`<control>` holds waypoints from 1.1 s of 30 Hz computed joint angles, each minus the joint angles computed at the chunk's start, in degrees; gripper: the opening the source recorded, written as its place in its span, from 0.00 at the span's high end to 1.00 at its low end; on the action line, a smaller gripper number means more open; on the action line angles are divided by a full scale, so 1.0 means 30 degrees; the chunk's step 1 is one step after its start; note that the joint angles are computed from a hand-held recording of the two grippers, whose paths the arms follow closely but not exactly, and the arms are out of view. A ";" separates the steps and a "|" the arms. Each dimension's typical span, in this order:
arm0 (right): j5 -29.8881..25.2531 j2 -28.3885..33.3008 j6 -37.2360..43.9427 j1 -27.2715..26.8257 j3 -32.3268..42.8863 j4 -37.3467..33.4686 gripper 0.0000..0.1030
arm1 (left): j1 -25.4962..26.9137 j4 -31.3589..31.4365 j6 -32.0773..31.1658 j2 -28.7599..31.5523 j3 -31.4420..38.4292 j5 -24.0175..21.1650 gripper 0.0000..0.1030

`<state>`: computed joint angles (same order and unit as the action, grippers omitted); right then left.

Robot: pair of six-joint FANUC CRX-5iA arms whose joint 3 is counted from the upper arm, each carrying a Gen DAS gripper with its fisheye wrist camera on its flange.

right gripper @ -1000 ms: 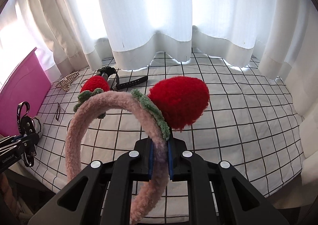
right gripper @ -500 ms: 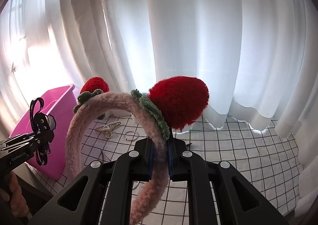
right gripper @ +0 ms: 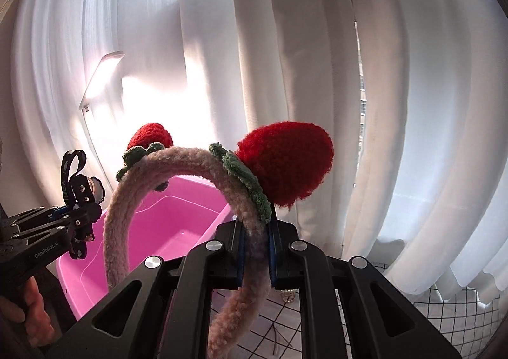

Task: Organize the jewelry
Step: 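Carry the lanyard and headband over the pink tub and open both tools, then move both tools back toward the plush sloth and the large metal ring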

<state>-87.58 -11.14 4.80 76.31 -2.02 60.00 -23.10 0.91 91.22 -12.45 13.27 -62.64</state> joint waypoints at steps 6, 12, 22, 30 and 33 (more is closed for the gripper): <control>0.3150 0.2844 0.2789 -0.2605 0.2750 -0.2801 0.89 | 0.1903 -0.0249 -0.0105 0.0547 -0.0123 -0.0888 0.80; 0.3350 0.5443 0.5856 -0.3761 0.5671 -0.5429 0.89 | 0.2923 -0.0207 0.0112 0.1093 -0.0437 -0.2303 0.80; 0.0814 0.9037 0.9435 -0.4935 1.0685 -0.9283 0.78 | 0.3395 -0.0184 0.0318 0.2255 -0.0051 -0.4358 0.48; 0.0068 0.9499 0.9784 -0.4602 1.0845 -0.8567 0.42 | 0.3044 -0.1597 0.1002 0.1926 0.0194 -0.4233 0.11; 0.0064 0.9311 0.9534 -0.4449 1.0759 -0.8330 0.42 | 0.3109 -0.1633 0.1251 0.1904 0.0293 -0.4351 0.10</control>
<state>-87.39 16.80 33.40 62.96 30.25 35.01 -13.78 -3.99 94.97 -6.73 14.15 -75.69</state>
